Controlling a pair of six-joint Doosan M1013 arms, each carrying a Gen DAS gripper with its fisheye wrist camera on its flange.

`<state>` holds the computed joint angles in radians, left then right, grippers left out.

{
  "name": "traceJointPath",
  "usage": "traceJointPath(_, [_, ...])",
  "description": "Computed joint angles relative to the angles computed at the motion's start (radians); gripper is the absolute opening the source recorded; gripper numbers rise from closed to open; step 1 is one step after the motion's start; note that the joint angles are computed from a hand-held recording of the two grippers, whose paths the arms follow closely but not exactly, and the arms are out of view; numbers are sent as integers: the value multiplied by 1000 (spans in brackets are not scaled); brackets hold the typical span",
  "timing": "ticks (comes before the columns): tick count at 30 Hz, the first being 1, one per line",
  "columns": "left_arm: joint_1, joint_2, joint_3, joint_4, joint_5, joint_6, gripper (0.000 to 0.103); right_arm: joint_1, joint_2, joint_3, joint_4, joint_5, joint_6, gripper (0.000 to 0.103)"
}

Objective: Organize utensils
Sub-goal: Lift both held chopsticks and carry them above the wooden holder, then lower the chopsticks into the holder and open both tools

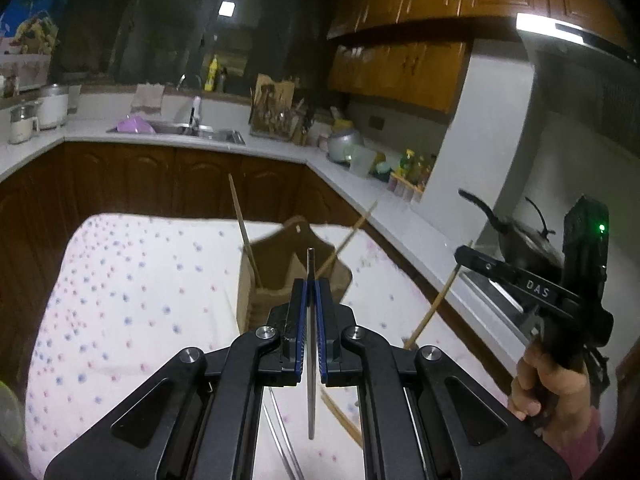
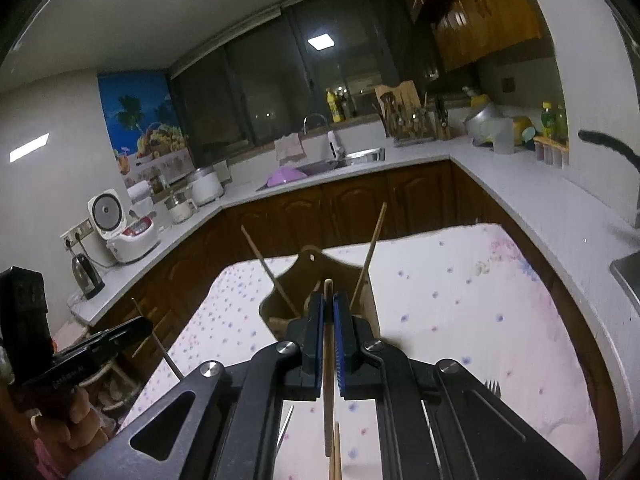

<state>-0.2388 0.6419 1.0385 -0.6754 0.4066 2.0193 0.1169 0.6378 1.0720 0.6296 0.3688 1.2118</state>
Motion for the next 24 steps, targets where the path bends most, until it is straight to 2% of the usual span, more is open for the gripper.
traceJointPath(7, [4,29,-68,-2,-67,1,3,-3,27,-63,-2,-31,11,5])
traceJointPath(16, [5,115,-253,176,-73,-179,4,-9,74,-157,4,-93,64,5])
traceJointPath(19, [5,144,-311,229,-69,-231,4,-10,106,-219,-26,-78,103,5])
traceJointPath(24, [5,191,-389,279,-81,-284,4,-7,158,-311,-148,-70,224,5])
